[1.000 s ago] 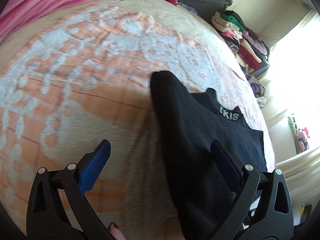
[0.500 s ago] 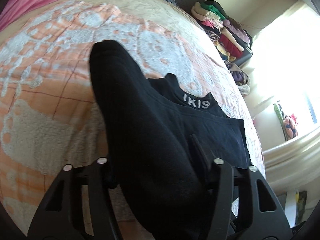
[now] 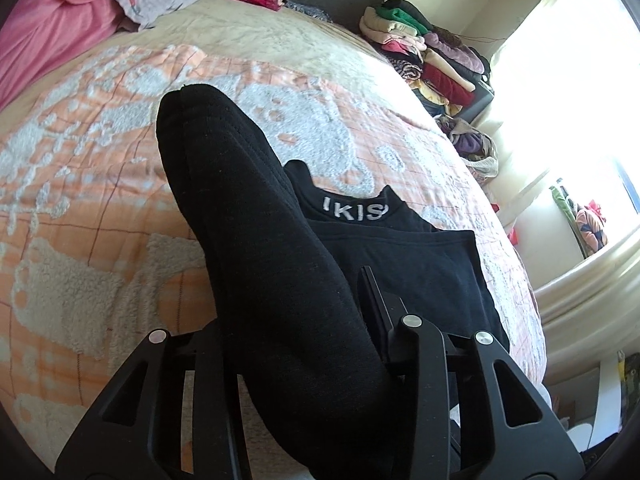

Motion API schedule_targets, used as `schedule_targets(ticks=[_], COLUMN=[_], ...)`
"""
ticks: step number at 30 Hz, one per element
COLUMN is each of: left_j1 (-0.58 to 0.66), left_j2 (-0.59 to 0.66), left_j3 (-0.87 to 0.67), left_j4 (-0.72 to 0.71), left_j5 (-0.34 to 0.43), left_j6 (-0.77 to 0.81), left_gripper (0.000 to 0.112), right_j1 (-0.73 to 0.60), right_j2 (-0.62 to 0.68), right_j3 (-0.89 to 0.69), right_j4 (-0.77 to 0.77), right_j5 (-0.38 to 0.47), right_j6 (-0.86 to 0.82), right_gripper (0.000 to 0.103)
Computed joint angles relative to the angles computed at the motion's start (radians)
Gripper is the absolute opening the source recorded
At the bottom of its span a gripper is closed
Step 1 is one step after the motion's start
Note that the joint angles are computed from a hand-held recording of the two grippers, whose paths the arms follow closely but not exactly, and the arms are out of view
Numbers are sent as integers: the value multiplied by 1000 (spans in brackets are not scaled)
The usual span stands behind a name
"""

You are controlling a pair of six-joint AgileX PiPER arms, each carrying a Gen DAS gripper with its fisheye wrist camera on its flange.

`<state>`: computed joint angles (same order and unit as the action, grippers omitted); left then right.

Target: Fold small clothes

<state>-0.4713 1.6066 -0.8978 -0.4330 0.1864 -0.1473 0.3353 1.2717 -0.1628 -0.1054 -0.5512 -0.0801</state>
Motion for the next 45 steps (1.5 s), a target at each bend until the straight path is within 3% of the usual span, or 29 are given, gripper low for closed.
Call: schedule_targets(ticks=[6, 11, 18, 27, 33, 45], left_j1=[-58, -114, -190, -260, -294, -345], left_j2=[7, 22, 72, 166, 250, 447], left_j3=[-53, -100, -202, -340, -451, -705], left_j4=[302, 526, 701, 751, 738, 699], left_j5=[22, 53, 121, 183, 234, 370], left_j6=[-310, -535, -710, -764, -745, -693], left_gripper=[30, 30, 30, 30, 30, 30], right_j1=[-101, -256, -503, -800, -961, -1142], right_j2=[-69, -122, -150, -136, -86, 109], right_j3=[12, 18, 10, -1, -13, -103], right_j4=[-178, -468, -854, -1147, -1263, -1392], right_j5=[30, 28, -63, -222, -314, -389], right_j6=[145, 388, 687, 865, 910, 987], right_gripper=[8, 8, 8, 8, 8, 8])
